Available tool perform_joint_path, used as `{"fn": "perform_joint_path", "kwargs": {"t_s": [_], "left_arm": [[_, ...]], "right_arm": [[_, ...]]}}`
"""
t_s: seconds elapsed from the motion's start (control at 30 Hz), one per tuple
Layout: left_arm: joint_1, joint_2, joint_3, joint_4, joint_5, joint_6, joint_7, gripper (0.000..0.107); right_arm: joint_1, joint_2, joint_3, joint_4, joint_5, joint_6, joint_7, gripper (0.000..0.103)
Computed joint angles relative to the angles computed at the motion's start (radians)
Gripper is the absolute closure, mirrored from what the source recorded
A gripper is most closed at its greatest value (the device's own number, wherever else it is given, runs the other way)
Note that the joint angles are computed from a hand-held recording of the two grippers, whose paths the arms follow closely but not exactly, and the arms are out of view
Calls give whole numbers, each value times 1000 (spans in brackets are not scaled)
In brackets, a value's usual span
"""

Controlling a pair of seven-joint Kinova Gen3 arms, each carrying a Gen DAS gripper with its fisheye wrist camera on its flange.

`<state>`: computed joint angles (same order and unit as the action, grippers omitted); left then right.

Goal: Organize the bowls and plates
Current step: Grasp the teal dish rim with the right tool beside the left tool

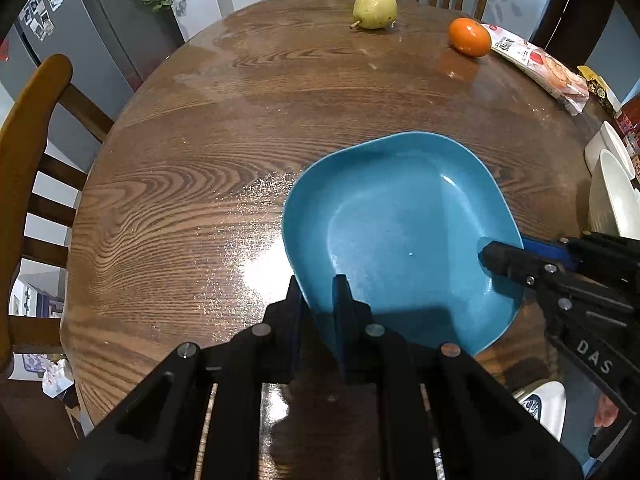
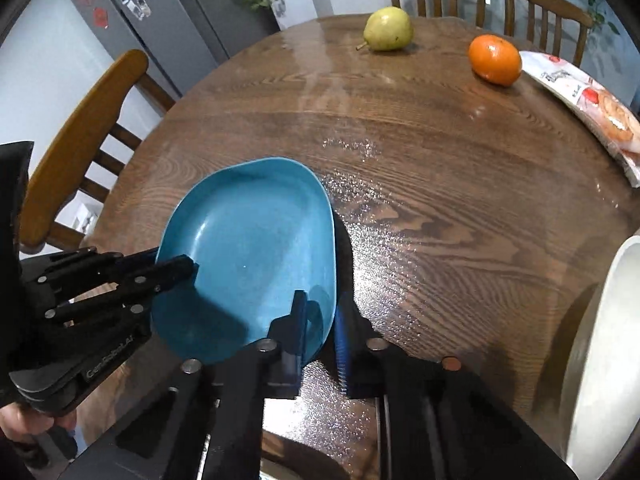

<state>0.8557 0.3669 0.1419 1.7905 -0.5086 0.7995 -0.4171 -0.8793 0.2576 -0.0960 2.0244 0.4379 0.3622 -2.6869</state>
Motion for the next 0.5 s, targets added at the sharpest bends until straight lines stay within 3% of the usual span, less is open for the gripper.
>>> {"fn": "perform_joint_path", "kwargs": {"t_s": [0.3,0.5], "left_arm": [[28,-15,-8,26,-39,-19,76,96],[76,-52,-3,32,-121,7,170,96]], "right_arm": [[-35,-1,41,12,35,-32,-67,96],[-100,-66,69,44,184,-12,-238,96]]}}
